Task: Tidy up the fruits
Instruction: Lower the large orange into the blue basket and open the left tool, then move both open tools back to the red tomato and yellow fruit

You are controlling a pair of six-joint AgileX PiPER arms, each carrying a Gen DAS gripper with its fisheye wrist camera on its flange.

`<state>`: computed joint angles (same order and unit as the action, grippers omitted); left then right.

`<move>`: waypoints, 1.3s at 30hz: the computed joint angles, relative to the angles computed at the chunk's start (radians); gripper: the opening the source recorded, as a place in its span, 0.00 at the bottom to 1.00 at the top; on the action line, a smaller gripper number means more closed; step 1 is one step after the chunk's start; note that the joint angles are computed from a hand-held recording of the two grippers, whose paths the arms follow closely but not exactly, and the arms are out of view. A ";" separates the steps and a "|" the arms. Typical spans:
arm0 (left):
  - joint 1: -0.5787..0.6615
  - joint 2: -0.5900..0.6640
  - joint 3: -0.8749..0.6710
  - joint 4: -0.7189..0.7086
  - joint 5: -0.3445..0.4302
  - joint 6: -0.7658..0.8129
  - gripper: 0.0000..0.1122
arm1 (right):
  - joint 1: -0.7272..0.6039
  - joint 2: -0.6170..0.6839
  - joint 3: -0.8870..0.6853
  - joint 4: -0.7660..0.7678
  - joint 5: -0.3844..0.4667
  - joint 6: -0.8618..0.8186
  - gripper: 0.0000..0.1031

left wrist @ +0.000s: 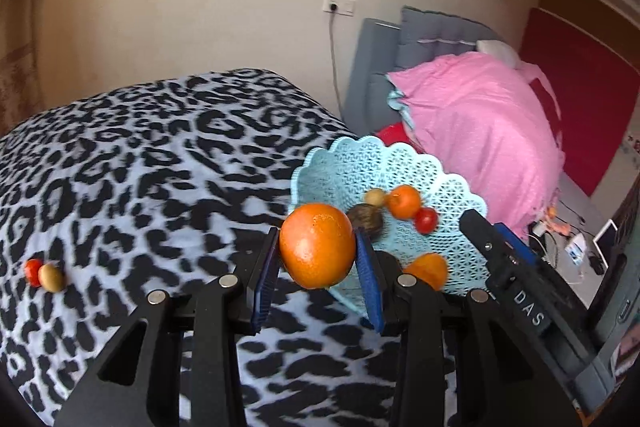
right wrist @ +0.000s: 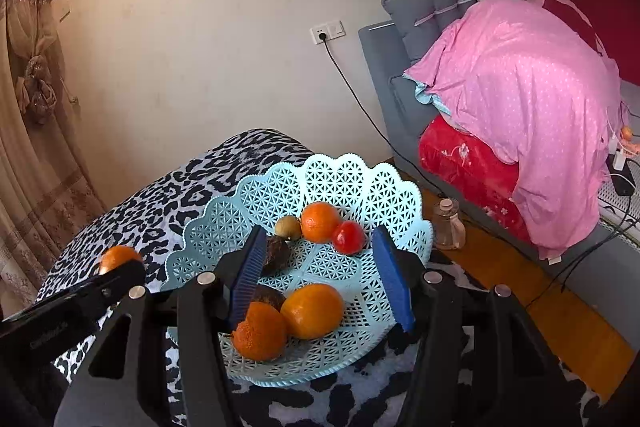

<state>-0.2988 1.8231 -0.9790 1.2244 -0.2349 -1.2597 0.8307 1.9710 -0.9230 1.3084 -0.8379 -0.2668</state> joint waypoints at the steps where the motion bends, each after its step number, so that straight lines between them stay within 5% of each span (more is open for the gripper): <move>1: -0.005 0.012 -0.014 0.041 -0.002 -0.042 0.33 | 0.000 0.001 0.003 -0.003 -0.001 0.009 0.55; 7: -0.031 0.055 -0.052 0.109 0.011 -0.113 0.33 | 0.003 0.001 0.009 -0.010 -0.011 0.028 0.55; 12: -0.024 0.056 -0.044 0.036 0.007 -0.046 0.46 | 0.004 0.002 0.014 -0.016 -0.014 0.042 0.55; 18: -0.007 0.046 -0.027 -0.026 0.008 0.015 0.48 | 0.009 0.004 0.017 -0.015 -0.024 0.049 0.55; 26: -0.008 0.008 0.040 -0.391 0.024 0.403 0.64 | 0.022 0.004 0.024 -0.004 -0.056 0.063 0.55; 39: 0.056 -0.044 0.128 -0.676 -0.008 0.695 0.73 | 0.040 0.004 0.022 0.058 -0.105 0.049 0.58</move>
